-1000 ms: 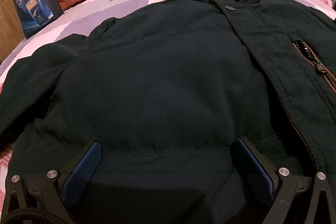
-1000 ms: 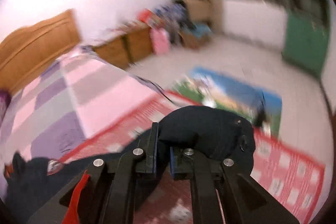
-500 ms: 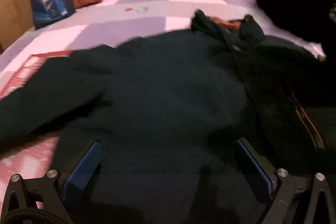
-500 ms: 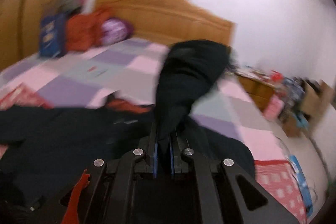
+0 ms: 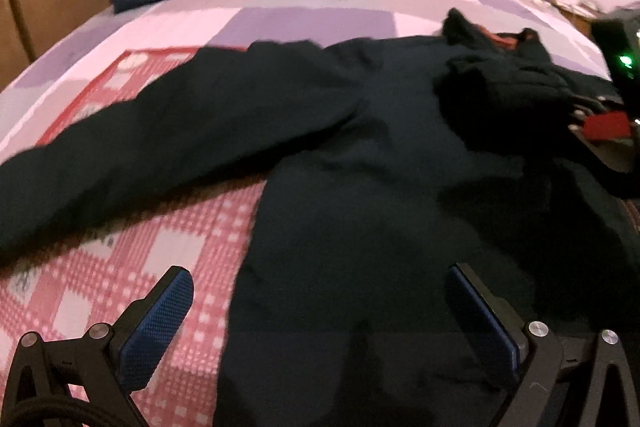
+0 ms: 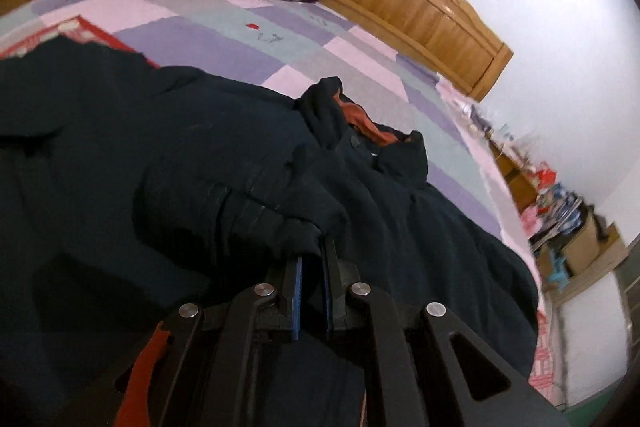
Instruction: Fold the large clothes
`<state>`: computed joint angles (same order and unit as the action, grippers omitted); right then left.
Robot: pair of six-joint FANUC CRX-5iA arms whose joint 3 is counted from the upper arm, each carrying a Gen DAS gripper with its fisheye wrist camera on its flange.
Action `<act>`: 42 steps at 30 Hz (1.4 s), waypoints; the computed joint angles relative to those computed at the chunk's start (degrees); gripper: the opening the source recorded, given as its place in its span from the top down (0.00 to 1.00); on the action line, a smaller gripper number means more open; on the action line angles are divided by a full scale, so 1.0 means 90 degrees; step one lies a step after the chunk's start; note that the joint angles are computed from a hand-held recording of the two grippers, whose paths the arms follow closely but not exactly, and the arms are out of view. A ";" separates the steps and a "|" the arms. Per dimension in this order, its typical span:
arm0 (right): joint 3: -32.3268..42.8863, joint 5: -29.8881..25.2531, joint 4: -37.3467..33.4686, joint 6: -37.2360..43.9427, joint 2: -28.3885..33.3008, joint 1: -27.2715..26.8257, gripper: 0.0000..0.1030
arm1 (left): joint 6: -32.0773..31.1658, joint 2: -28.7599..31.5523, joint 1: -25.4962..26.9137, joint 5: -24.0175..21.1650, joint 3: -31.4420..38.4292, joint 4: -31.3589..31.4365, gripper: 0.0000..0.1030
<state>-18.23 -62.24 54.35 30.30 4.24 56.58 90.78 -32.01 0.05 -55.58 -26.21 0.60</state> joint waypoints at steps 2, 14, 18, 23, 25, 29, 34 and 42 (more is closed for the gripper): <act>0.0029 -0.0089 -0.0103 0.0052 0.0013 0.0058 0.86 | 0.0051 0.0072 0.0022 0.0001 0.0012 0.0023 0.00; -0.0511 0.0707 -0.0014 0.0424 -0.0586 0.0084 0.24 | 0.0483 0.0430 -0.0709 0.0102 0.0240 -0.0223 0.00; 0.0264 0.0830 -0.0941 0.1380 -0.0093 -0.0187 0.14 | 0.0741 0.0448 -0.0899 0.0067 0.0296 -0.0388 0.00; 0.0930 0.1092 -0.2263 0.2429 0.0202 -0.0495 0.35 | 0.0894 0.0487 -0.0977 0.0001 0.0344 -0.0506 0.00; 0.0493 0.1579 -0.1887 0.1896 -0.0145 -0.0510 0.54 | 0.0958 0.0479 -0.0986 0.0016 0.0337 -0.0576 0.00; 0.0385 0.1760 -0.2294 0.2093 -0.0342 -0.0436 0.46 | 0.1239 0.0560 -0.0994 0.0041 0.0390 -0.0680 0.00; 0.0579 0.1644 -0.3196 0.2708 -0.0582 -0.0485 0.40 | 0.1452 0.0929 -0.1162 0.0070 0.0743 -0.0796 0.00; -0.0630 0.1164 -0.1585 0.1144 -0.1941 -0.0978 0.39 | 0.1429 0.2302 -0.1969 0.0423 0.2204 -0.0957 0.00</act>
